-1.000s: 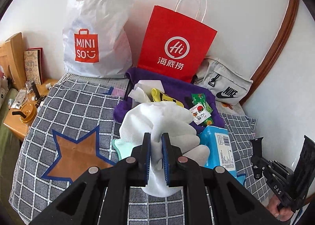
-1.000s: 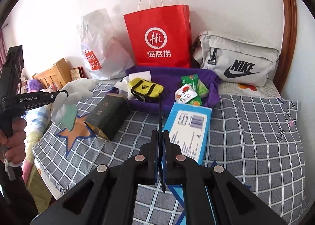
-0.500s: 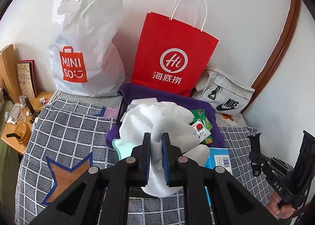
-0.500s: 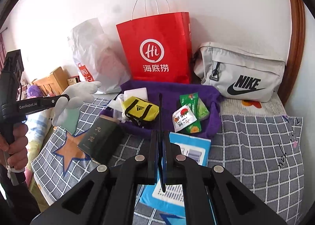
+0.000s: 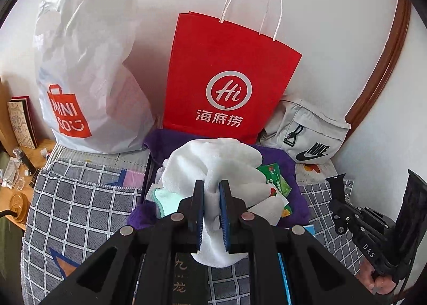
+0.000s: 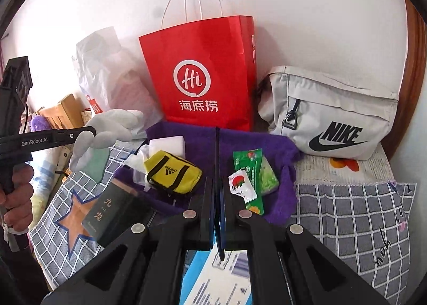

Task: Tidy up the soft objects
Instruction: 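Carry the white glove onto the purple towel with the left tool, then open the left tool to release the glove onto the towel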

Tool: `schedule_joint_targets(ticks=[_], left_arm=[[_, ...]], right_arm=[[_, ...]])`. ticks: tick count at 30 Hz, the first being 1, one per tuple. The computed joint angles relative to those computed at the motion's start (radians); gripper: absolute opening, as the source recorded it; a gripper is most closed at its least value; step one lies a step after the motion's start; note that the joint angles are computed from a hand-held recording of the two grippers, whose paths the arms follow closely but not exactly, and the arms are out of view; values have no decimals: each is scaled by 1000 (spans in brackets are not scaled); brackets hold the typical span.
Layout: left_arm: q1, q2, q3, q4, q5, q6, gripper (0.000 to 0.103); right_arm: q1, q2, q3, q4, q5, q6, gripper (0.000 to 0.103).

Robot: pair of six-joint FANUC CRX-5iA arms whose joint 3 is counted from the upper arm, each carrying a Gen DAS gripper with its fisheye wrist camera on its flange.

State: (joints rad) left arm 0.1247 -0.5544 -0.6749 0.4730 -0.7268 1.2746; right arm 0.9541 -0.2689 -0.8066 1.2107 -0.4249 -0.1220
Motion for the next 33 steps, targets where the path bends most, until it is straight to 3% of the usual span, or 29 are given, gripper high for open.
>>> schedule_joint_targets(ticks=[11,17,25,33], left_arm=[[-53,170,76,3,73,17,11],[-82,253,118,-37,97,35,11],[-115,355,155,-45,122,43,11],[-127,416,165,-12,125,10,11]], right_arm=[[-166,131,63,111,196,-64,3],[-207,196,98,108,232,-57,3],[-217,266,142,-33,271,70,4],[-181,317,194,-258,239,259,4]])
